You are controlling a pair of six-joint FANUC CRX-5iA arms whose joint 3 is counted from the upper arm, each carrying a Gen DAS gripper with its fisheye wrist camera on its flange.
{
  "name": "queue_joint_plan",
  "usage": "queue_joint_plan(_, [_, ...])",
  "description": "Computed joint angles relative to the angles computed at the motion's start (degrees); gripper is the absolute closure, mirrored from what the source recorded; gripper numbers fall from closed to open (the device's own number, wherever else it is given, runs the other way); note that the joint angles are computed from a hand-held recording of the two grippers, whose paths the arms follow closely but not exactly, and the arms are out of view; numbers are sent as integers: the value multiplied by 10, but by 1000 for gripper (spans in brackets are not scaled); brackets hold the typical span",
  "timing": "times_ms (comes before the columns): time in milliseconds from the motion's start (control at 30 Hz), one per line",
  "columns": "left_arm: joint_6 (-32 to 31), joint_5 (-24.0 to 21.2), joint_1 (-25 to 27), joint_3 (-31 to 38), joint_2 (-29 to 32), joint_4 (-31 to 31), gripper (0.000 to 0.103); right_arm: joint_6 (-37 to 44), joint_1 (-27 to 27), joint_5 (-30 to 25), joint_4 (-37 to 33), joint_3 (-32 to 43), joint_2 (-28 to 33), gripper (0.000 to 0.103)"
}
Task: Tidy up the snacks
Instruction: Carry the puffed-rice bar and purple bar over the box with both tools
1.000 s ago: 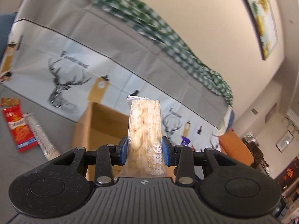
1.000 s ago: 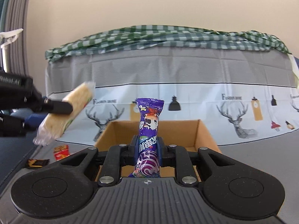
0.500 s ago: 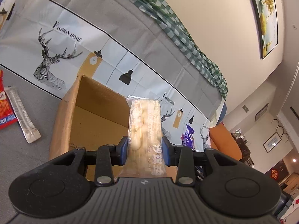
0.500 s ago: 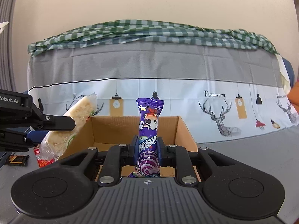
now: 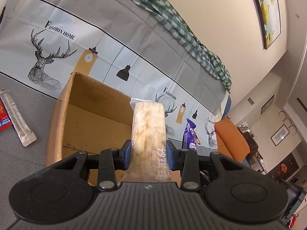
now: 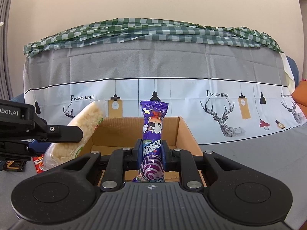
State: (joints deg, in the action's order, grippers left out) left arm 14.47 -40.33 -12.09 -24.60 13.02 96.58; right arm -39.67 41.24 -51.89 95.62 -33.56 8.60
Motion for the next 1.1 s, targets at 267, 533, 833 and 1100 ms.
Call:
queue_joint_plan(267, [-10,7,-8,0,1,1,63,-1,6,-9,-5,3,4,83])
queue_joint_plan(533, [-15,8,-10,0,1,4,63,0,7,-10,-6,4,4,83])
queue_joint_plan(833, [-20,6,-11,-2,0,7,63,2,7,-7,-3,2,3,83])
queue_joint_plan(1100, [-30,5,-14,-4,-2,14,63,3,6,-7,-3,2,2,83])
